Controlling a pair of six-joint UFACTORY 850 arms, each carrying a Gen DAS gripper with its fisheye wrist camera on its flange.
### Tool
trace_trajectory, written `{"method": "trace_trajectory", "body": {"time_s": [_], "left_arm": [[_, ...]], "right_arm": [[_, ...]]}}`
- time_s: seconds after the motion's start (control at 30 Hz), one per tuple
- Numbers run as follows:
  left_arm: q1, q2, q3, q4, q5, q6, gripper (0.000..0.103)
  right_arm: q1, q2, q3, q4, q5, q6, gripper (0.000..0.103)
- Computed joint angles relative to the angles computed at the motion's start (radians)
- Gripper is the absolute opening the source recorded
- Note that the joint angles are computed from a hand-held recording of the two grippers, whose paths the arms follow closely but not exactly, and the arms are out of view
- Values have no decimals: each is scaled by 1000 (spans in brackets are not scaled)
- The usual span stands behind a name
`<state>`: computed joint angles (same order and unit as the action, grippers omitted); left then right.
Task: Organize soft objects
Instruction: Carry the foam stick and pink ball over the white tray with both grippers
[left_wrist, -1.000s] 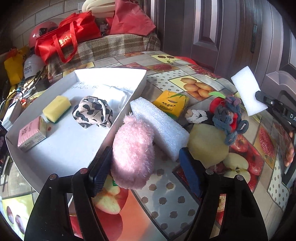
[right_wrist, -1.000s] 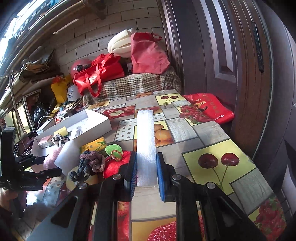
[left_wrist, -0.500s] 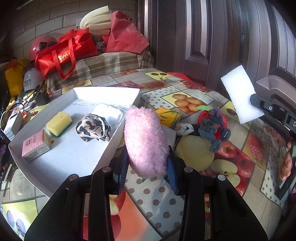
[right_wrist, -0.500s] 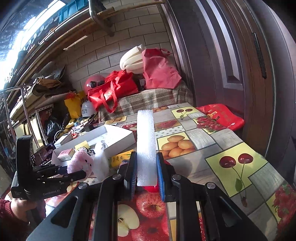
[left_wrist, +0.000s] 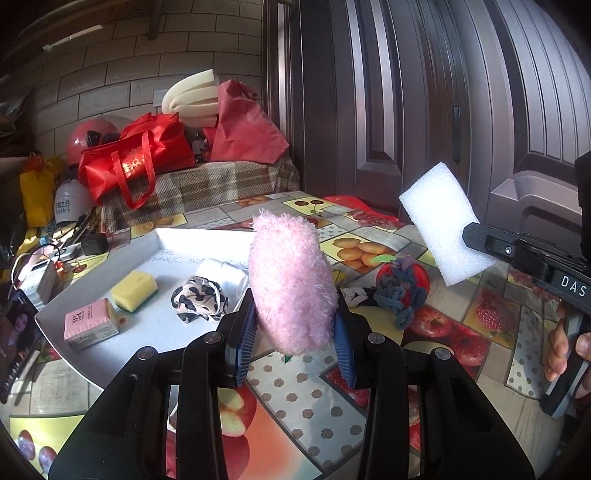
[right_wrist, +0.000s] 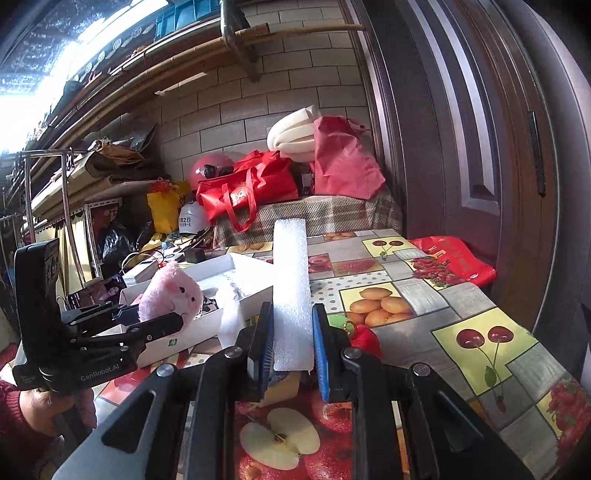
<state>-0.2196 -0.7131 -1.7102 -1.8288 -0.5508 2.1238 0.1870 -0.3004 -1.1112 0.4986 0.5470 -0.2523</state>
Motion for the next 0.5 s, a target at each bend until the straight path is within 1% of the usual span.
{"method": "trace_trajectory", "body": {"time_s": [0.07,0.1,0.23,0.43,0.5], "left_arm": [[4,10,21,-82,8,96,37],[8,9,21,-104,11,118,37],[31,-11,-9,-125,31,87,38],[62,-55,-70,-228,87,121,38],[70,-75,-100,-272,119,141,38]], "right_arm": [[5,-7,-10,6,-11,-11,19],[6,-11,-16,8,-17,-18,19],[18,-28,-40,8,-34,-34,19],[30,-63,-89,-9,-76,-38,19],[33,-78,-110,-6,-89,-44,19]]}}
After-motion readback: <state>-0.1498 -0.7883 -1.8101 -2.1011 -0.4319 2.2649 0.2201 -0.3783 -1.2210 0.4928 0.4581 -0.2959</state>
